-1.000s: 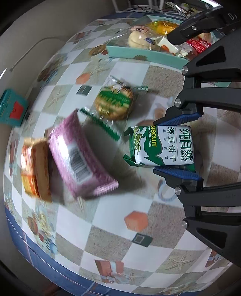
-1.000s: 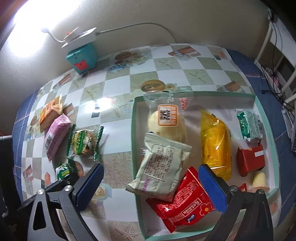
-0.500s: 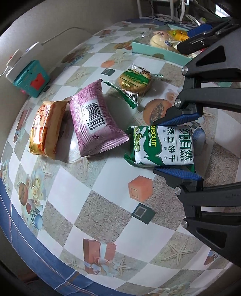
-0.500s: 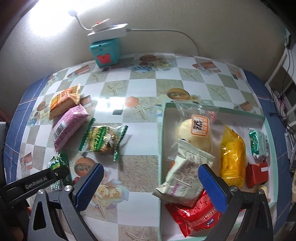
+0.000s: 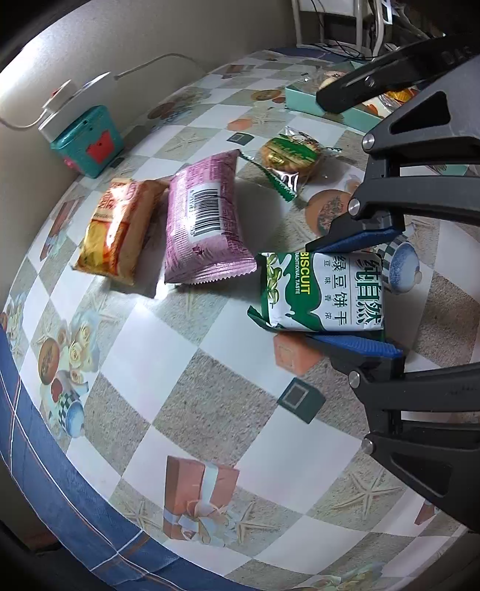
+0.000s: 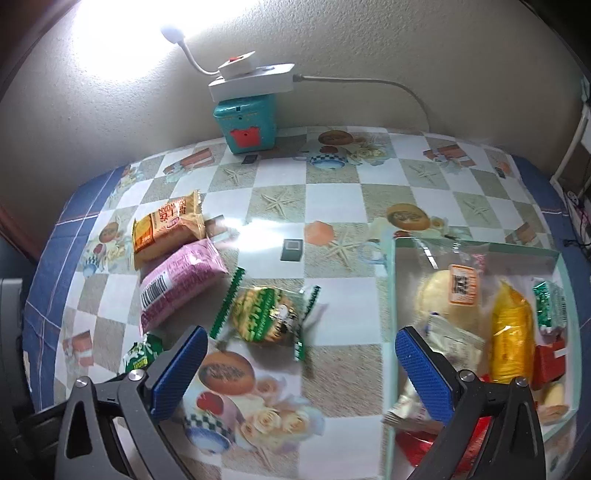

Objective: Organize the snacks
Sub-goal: 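Hold the BISCUIT box with the left tool while the right tool grasps the green-wrapped cookie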

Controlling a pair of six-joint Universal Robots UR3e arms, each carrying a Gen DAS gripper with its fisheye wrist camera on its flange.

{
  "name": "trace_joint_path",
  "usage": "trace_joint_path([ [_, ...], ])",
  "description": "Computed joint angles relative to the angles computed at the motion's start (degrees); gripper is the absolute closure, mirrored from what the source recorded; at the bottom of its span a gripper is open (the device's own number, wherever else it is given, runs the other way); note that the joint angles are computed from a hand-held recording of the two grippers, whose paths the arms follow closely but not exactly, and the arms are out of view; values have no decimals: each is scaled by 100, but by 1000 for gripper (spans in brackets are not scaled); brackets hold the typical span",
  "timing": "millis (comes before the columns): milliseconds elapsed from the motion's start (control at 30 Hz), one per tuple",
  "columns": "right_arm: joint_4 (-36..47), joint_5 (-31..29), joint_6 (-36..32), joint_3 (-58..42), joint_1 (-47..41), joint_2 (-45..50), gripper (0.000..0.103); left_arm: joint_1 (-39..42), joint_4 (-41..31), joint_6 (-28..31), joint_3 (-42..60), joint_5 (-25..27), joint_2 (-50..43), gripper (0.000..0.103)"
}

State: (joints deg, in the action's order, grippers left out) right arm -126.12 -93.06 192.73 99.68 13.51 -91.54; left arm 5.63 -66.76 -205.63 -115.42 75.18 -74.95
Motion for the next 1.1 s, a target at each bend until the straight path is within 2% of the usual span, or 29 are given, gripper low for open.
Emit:
trace_joint_path([
  [233,-381,102,279,-52,71,557,5,438,-130,295,-273,-140,321,60],
  [333,-456,125,383,-185,116,827,7,205,66,81,-124,-68,35,60],
  [600,-386,-97,545,-691,355,1461,13,145,-226,22,108,-13,104,60],
  [733,-250,-153,548,-920,448,1692,21,22,-49,-83,68,15,-15,60],
  [1100,-285,-246,524,-851,511,1667,30,71,182,-60,-75,15,-119,60],
])
